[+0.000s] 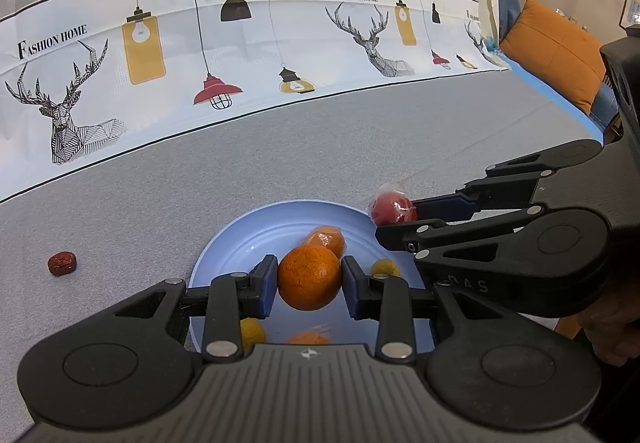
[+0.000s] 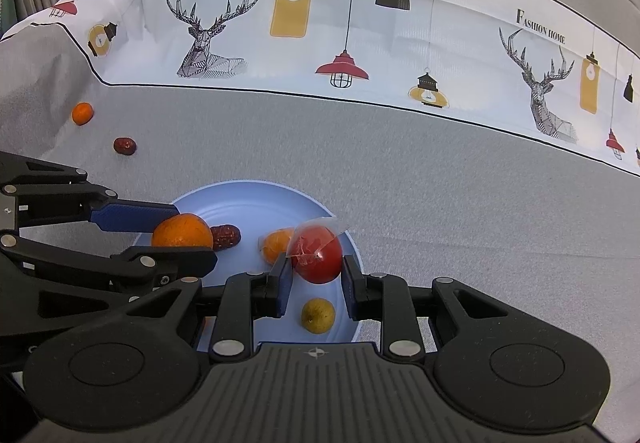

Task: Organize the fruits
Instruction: 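Release the orange onto the plate with the left tool while the right tool releases the red fruit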

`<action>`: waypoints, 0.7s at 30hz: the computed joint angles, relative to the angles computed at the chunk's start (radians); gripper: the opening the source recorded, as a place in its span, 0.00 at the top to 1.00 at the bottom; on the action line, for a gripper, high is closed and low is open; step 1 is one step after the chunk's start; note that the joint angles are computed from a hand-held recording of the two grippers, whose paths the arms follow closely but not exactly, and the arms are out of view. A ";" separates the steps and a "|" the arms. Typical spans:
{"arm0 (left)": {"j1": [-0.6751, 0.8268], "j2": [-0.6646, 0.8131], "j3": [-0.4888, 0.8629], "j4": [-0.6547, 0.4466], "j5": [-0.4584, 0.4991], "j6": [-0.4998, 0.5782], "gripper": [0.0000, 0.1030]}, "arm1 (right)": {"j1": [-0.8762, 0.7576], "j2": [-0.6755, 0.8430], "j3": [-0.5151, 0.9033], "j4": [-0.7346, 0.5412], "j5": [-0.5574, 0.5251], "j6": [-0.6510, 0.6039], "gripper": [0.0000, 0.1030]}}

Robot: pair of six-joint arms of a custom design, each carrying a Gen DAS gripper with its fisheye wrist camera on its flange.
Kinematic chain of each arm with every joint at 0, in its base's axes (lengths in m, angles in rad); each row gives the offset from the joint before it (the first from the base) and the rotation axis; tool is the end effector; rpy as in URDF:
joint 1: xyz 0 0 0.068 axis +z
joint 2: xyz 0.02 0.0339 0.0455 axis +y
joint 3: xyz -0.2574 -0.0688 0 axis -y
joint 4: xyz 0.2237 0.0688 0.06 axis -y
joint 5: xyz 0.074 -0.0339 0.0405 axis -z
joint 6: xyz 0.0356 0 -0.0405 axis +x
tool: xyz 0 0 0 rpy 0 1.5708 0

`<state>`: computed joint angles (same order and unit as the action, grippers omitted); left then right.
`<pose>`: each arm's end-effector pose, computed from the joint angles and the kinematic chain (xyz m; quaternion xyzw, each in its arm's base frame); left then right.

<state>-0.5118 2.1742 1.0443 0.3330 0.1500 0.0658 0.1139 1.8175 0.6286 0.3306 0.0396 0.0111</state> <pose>0.3393 -0.1967 0.0706 0.2901 0.8772 -0.1509 0.3516 0.2918 0.0320 0.0950 -0.0412 0.9361 0.0033 0.3492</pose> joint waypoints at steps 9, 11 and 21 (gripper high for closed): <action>0.000 0.001 0.003 -0.002 0.000 -0.002 0.64 | 0.000 -0.002 0.001 -0.004 0.001 -0.001 0.73; -0.001 0.001 0.000 0.002 0.001 -0.001 0.64 | 0.001 -0.002 0.002 -0.004 0.002 -0.001 0.73; -0.003 0.003 -0.004 0.009 0.000 -0.002 0.64 | 0.003 -0.002 0.005 -0.009 0.004 0.000 0.73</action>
<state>-0.5152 2.1775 1.0404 0.3415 0.1502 0.0635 0.1166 1.8157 0.6333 0.3219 0.0439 0.0107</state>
